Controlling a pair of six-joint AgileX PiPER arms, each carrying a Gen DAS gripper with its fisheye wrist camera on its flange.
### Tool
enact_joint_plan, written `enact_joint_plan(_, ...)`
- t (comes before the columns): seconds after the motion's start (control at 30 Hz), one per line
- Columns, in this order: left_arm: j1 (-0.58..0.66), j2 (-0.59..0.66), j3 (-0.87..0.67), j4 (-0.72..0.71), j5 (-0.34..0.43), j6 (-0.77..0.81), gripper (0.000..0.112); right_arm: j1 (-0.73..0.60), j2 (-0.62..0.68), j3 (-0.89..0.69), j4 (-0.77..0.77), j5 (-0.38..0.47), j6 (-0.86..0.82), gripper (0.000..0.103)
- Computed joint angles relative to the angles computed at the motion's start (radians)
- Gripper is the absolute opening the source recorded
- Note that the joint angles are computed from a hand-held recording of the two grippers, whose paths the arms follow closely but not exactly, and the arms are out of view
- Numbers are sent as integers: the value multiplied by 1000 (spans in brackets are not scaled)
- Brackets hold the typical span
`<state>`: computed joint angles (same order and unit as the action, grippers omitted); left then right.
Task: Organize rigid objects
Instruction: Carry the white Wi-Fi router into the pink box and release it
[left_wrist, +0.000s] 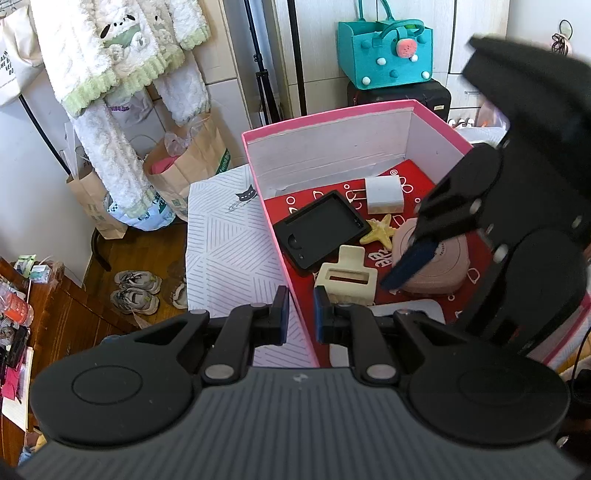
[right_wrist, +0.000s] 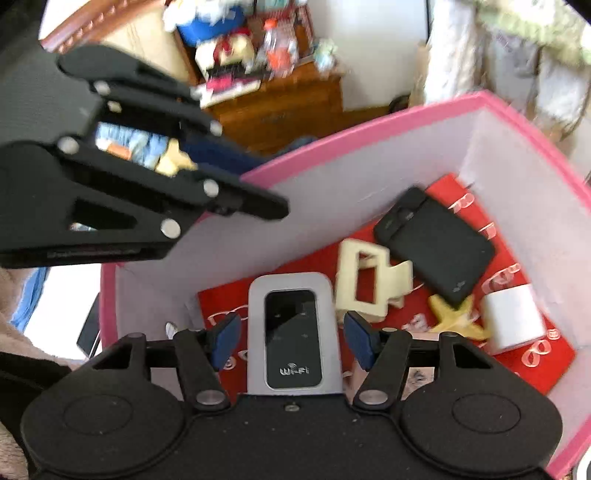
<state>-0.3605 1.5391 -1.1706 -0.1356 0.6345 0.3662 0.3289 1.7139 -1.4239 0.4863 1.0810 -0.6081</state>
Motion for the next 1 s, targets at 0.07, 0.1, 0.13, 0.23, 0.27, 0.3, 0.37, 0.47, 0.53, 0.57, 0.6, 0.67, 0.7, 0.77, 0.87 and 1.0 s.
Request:
enact_joint_plan(0.07,-3,-3,3,10,-2,-5,13,-44,-62,62,51,-23,-29,67)
enact_joint_plan(0.1,-4,-3,4,14,-3,-6,13,-70,-97,95,83,-36,-44,67)
enact_joint_plan(0.13,-7,-5,6,21,-4,-10,13,-92,-128,121,106,-41,-54,67)
enact_joint_plan(0.23,-17,-10,11,48,-9,-24,13,-188,-255,227,197,-81,-117,67)
enact_joint_plan(0.27,-22,-11,13,61,-11,-33,13,-217,-288,251,224,-94,-135,68)
enact_joint_plan(0.3,-28,-11,14,75,-12,-44,13,-242,-319,277,246,-103,-152,68)
enact_joint_plan(0.37,-40,-13,16,106,-14,-67,13,-285,-366,318,278,-129,-179,68)
enact_joint_plan(0.47,-53,-18,22,140,-18,-88,13,-356,-476,409,307,-159,-210,68)
enact_joint_plan(0.53,-60,-25,30,161,-21,-99,13,-390,-530,466,315,-186,-227,69)
enact_joint_plan(0.57,-64,-26,31,169,-22,-106,13,-414,-562,498,321,-198,-239,73)
enact_joint_plan(0.6,-66,-27,33,177,-24,-111,13,-437,-589,526,328,-209,-253,75)
enact_joint_plan(0.67,-75,-32,45,203,-35,-129,13,-494,-648,587,351,-222,-295,76)
enact_joint_plan(0.7,-80,-35,51,218,-43,-141,13,-521,-672,613,357,-227,-313,76)
enact_joint_plan(0.77,-90,-41,64,249,-56,-164,13,-570,-715,674,385,-247,-367,79)
enact_joint_plan(0.87,-101,-53,90,288,-85,-184,13,-664,-798,788,476,-279,-510,83)
enact_joint_plan(1.0,-96,-57,95,274,-89,-153,13,-751,-913,944,631,-378,-729,91)
